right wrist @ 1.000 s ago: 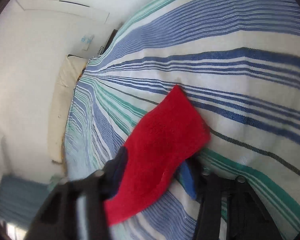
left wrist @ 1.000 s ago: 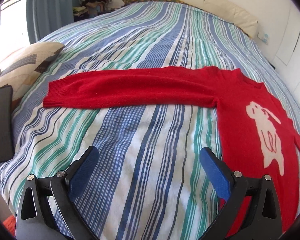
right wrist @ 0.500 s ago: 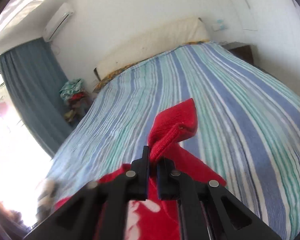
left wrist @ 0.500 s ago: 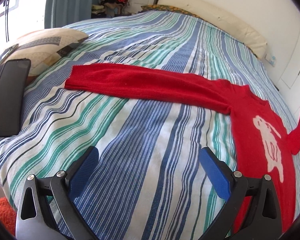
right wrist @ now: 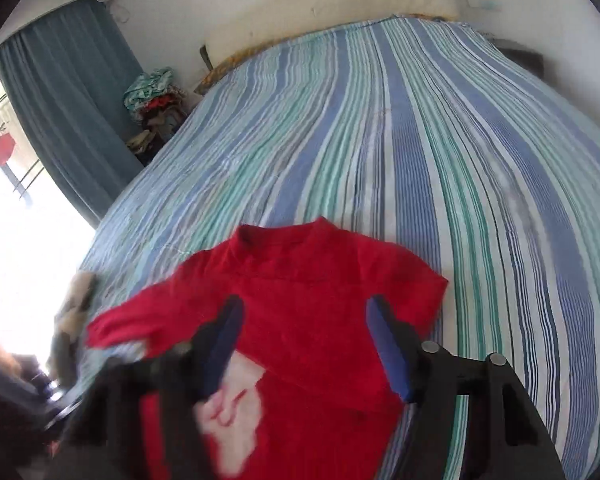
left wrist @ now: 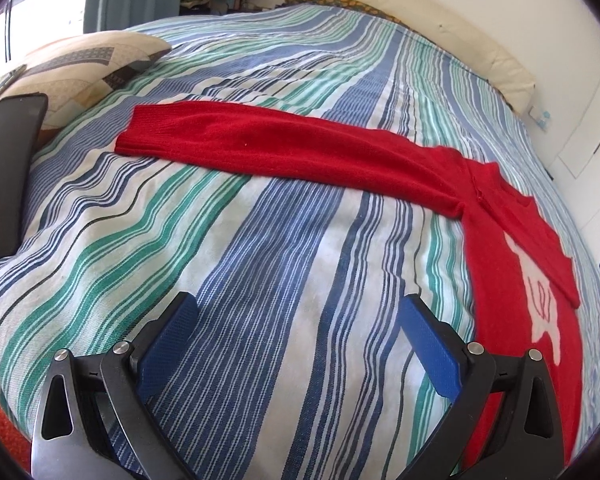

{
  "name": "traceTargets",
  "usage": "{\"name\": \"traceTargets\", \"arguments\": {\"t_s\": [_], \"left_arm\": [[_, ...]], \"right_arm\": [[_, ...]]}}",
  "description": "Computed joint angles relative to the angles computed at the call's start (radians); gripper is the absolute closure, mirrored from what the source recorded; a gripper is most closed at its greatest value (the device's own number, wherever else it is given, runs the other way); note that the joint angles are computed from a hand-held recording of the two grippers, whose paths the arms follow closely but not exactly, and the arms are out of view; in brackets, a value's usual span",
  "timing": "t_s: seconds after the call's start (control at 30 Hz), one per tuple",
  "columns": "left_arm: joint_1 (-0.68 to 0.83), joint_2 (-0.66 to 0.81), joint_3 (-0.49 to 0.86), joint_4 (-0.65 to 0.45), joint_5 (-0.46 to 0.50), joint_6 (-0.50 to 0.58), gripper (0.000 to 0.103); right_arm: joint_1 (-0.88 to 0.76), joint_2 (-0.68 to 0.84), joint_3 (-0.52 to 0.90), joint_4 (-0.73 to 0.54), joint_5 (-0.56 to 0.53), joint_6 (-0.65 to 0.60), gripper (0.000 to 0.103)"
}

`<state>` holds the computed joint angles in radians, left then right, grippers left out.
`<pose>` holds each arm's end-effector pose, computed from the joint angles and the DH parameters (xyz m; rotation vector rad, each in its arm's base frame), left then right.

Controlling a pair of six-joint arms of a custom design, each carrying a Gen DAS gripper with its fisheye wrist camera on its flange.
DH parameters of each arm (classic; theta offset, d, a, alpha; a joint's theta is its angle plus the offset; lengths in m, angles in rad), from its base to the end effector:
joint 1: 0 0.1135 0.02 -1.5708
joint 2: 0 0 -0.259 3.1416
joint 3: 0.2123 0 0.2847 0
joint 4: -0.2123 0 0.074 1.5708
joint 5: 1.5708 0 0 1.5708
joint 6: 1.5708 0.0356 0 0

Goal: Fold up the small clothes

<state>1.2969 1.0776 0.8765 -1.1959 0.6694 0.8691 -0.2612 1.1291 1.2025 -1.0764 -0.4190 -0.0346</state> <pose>0.0753 0.1863 0.2444 -0.4501 2.4237 -0.2120 0.2353 -0.0479 0.3381 0.1282 2.4935 0.4169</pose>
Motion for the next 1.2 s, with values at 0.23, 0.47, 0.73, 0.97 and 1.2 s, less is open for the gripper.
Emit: {"name": "traceTargets", "arguments": {"t_s": [0.23,0.47,0.73,0.97,1.2], "left_arm": [[-0.021,-0.051,-0.044,0.044,-0.025,-0.021,0.002],[-0.035,-0.083,-0.066,0.056,-0.044,-0.015,0.002],[-0.043,-0.070,-0.057,0.046,-0.053,-0.011,0.002],[-0.059,-0.082,-0.068,0.063,-0.063,-0.030,0.002],[-0.056,-0.089,-0.074,0.063,-0.061,-0.024,0.002]], "right_arm": [[0.000,-0.111,-0.294,0.052,0.192,0.018,0.060],[0.021,-0.049,-0.406,0.224,0.311,-0.046,0.098],[0.017,-0.069,-0.340,0.161,0.386,-0.101,0.065],[0.145,-0.139,-0.251,0.071,0.191,-0.098,0.065],[0.760,0.096,-0.187,0.269,0.394,-0.095,0.066]]}}
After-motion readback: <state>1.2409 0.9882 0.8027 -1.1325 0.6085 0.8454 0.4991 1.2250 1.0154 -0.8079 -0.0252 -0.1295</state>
